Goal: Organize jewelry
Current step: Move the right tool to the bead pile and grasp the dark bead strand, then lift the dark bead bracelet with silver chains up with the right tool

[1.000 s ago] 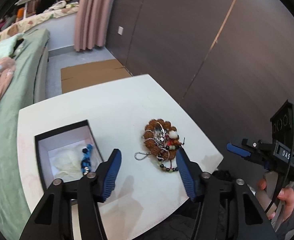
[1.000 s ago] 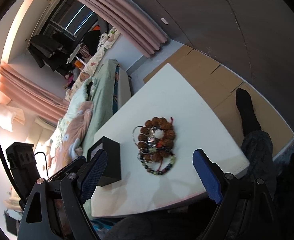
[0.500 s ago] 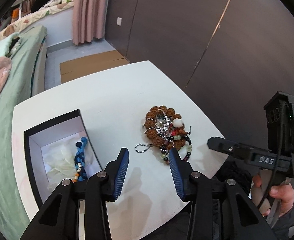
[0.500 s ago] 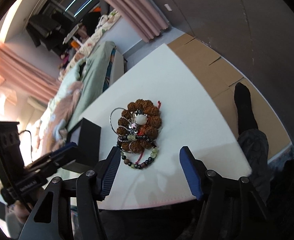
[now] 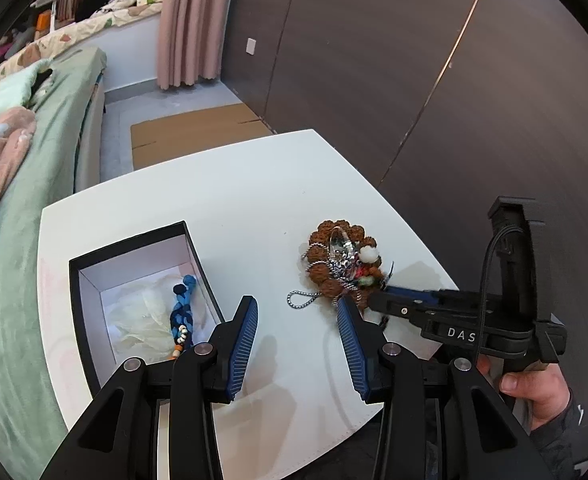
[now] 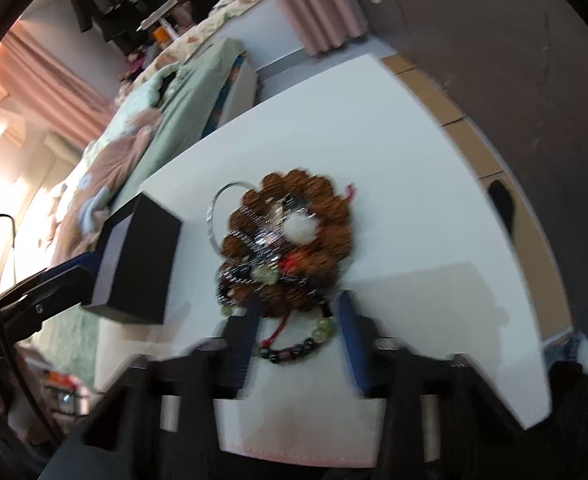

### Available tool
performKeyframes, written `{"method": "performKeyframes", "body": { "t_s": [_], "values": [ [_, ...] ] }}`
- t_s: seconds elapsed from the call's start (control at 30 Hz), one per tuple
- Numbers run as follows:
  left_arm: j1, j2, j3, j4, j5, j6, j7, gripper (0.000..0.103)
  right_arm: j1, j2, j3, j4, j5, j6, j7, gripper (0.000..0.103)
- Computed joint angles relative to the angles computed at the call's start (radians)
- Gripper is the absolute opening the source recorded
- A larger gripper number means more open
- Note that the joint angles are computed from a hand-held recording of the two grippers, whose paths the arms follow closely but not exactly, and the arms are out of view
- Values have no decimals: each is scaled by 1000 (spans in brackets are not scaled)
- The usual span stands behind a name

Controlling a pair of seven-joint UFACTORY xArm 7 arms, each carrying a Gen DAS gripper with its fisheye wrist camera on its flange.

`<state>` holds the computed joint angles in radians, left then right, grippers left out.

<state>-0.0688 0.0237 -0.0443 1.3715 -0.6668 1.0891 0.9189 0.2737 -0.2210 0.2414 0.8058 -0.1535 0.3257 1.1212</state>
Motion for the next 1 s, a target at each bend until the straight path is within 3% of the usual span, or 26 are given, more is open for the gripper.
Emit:
{"method": "performKeyframes", "body": {
  "t_s": [0.03, 0.27, 0.4, 0.6, 1.0],
  "values": [
    [1, -1, 1, 1, -4, 2, 2, 43, 1, -5, 2, -1, -2, 13, 0, 11],
    [7, -5, 5, 0, -17, 15, 4, 43, 16, -88, 15, -89, 52, -148, -5, 10],
    [12, -10, 10, 3, -31, 24, 9, 43, -31, -127, 58, -64, 27, -156, 18, 10],
    [25, -14, 20, 4, -52, 38, 16, 43, -99, -176, 119, 21, -43, -82, 54, 10],
    [44, -15, 30, 16, -101, 59, 31, 43, -145, -174, 149, 240, -179, 100, 67, 10]
  ]
}}
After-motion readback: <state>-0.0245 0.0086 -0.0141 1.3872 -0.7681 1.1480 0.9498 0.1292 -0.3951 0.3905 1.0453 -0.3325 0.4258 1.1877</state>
